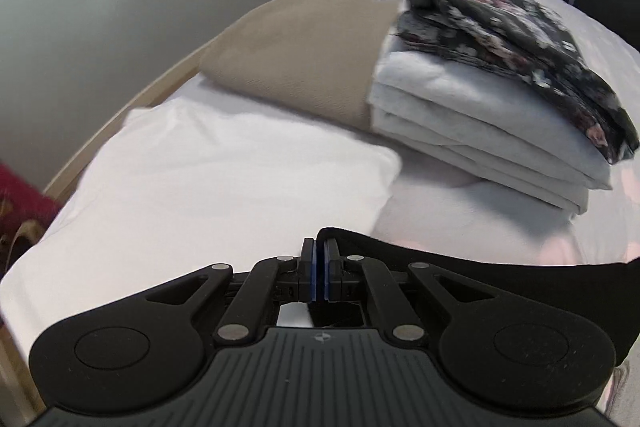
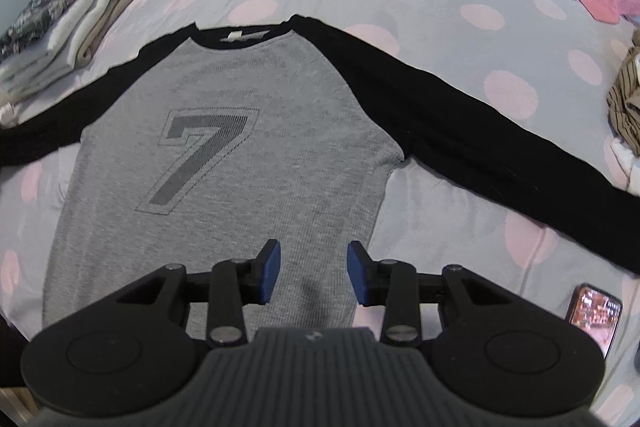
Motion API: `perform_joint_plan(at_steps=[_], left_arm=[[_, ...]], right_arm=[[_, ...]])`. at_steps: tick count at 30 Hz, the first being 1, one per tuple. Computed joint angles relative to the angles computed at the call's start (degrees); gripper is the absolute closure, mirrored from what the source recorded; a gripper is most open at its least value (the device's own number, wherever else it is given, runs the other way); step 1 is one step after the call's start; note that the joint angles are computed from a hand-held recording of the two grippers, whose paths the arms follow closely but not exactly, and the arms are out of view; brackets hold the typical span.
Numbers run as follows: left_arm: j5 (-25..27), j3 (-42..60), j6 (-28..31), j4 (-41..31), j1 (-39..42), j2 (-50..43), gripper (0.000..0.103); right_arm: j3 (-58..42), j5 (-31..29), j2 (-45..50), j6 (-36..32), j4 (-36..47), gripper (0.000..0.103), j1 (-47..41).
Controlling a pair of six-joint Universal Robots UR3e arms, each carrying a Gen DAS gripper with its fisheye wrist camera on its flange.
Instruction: Fold clothes
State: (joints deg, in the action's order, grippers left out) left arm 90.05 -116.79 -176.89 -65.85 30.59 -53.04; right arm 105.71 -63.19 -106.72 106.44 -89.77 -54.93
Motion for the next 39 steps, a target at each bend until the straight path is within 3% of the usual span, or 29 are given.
perform_joint_plan(at_steps=[3, 5, 6, 8, 13, 17, 20, 28, 39], left_arm=[[2.4, -1.0, 0.0, 2.9, -4.3, -1.1, 0.095], [6.2, -0.7, 0.0, 4.8, -9.4, -2.9, 0.078], [8.0, 0.1, -0.5, 4.6, -12.3, -3.6, 0.076], [10.0, 2.5, -2.0, 2.4, -17.5, -4.7, 0.076], [3.8, 10.0, -8.9, -7.2, -27.1, -5.6, 0.075], [6.0, 11.5, -17.4, -7.5, -41.7, -9.0, 0.075], [4.9, 10.2, -22.2, -7.5, -50.9, -11.0, 0.075], [2.5, 11.1, -25.1, -9.8, -67.1, -16.6, 0.075], [-1.7, 14.6, -26.6, -15.8, -81.6, -26.9, 0.075]], right_arm=[[0.9, -0.9, 0.3, -0.2, -1.3, 0.063, 0.9], [1.4, -1.5, 0.3, -0.6, -2.0, 0.063, 1.0], [1.5, -1.8, 0.3, -0.6, -2.1, 0.063, 1.0], [1.5, -2.6, 0.5, -0.5, -2.1, 0.063, 1.0], [-0.1, -3.7, 0.6, -3.4, 1.9, 0.063, -1.4], [-1.0, -4.5, -0.8, -8.6, 6.8, 0.063, -5.8], [-1.4, -5.8, -2.4, -14.3, 10.6, 0.063, -9.8], [1.4, -11.9, -5.7, -27.8, 15.6, 0.064, -18.0], [8.1, -24.9, -8.2, -32.6, 13.9, 0.068, -22.6]])
